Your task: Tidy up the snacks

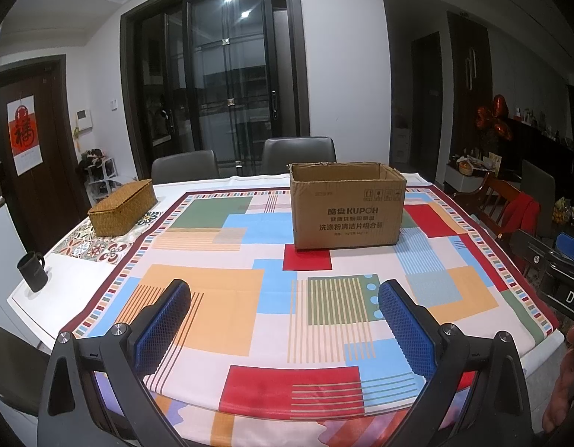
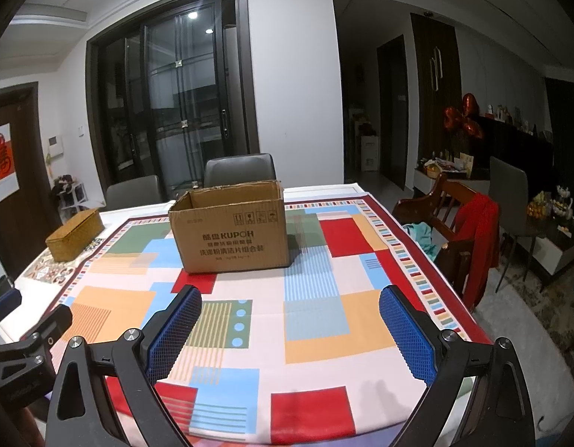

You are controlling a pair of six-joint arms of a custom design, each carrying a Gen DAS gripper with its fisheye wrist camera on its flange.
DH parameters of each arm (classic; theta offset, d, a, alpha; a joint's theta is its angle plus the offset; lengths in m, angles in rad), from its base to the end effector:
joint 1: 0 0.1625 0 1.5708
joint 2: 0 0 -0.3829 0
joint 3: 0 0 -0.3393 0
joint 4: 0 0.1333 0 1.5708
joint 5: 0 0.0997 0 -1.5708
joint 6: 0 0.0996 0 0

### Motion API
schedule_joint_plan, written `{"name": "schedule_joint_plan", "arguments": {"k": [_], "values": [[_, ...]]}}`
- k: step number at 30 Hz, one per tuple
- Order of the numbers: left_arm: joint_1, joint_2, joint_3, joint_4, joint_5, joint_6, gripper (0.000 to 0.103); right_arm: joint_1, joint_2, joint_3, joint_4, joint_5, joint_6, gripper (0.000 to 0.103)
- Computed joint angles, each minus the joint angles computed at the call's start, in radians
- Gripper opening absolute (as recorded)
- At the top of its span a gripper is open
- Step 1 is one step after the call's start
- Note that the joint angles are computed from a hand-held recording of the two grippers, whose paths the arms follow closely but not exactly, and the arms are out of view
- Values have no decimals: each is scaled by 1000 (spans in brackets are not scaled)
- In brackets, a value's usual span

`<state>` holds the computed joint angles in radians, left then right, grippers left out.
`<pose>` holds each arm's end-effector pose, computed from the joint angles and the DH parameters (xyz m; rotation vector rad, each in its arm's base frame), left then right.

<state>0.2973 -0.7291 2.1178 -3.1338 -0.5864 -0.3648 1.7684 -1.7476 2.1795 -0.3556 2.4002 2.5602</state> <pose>-0.3714 -0.3400 0.0469 0.9410 2.1797 -1.0705 0.1176 -0.2827 0.2929 0.0041 -1.8268 1.3964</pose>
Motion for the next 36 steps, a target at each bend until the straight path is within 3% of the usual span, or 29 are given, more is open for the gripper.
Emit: {"name": "schedule_joint_plan", "arguments": {"k": [36], "values": [[-5,-1,1,7,13,-10,103,-1,0,0,2,-4,5,97]]}}
